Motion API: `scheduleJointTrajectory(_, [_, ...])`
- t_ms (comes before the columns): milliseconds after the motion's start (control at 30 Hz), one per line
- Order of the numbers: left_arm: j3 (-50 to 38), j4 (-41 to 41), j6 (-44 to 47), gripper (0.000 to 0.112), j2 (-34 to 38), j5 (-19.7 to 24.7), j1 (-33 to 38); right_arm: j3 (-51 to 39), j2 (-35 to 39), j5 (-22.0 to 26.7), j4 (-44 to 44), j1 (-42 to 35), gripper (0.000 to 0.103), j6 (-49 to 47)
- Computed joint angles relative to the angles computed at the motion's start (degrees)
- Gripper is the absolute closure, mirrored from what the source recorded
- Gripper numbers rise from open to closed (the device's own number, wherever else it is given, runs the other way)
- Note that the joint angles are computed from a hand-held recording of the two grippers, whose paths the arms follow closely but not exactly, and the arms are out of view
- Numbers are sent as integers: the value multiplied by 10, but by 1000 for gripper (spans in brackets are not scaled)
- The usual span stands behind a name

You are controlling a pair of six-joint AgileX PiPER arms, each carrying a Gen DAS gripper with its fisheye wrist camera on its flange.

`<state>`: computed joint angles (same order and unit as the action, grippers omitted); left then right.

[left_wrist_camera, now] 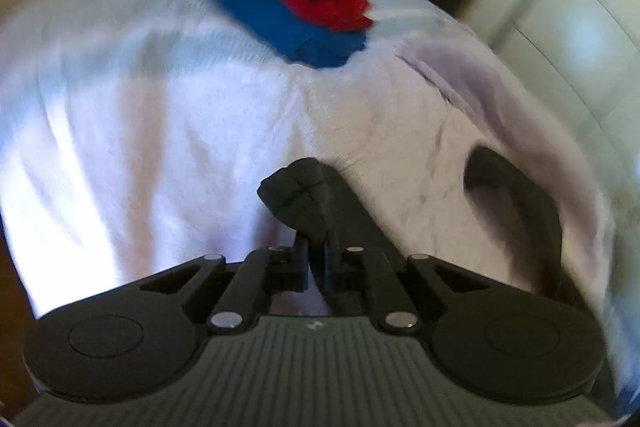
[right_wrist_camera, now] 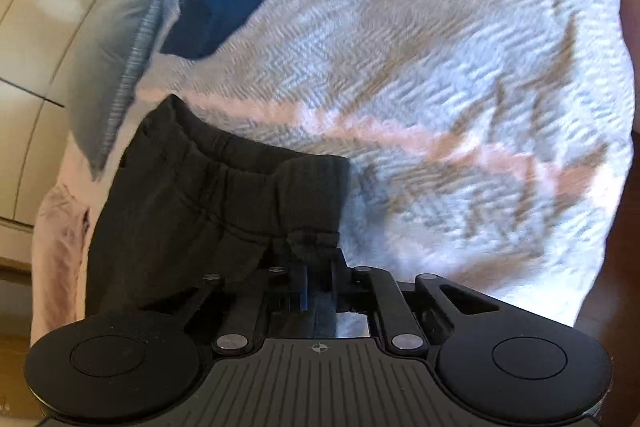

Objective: Fold clothes

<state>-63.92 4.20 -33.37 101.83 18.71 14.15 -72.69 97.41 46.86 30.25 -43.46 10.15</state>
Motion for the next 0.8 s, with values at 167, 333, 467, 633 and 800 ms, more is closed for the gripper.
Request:
scheduleJointTrajectory(167, [-11,10,26,99,22,73,13,-48,44,38,-100,38,91,53])
scheduleJointTrajectory(333, [-54,66,40,81,-2,146,-6,-140,53,120,-219,79,44,82])
scheduleJointTrajectory(467, [-100,172,-46,82,2,242,-26,-162,36,139,-312,109,42,155])
scheduleJointTrajectory(633, [-179,190,-91,85,45,310,-51,-209,68,132,-343,145,42,207])
scheduleJointTrajectory(800, [-316,88,-57,84,146,298,-84,-260,110,100,-345,188,42,236])
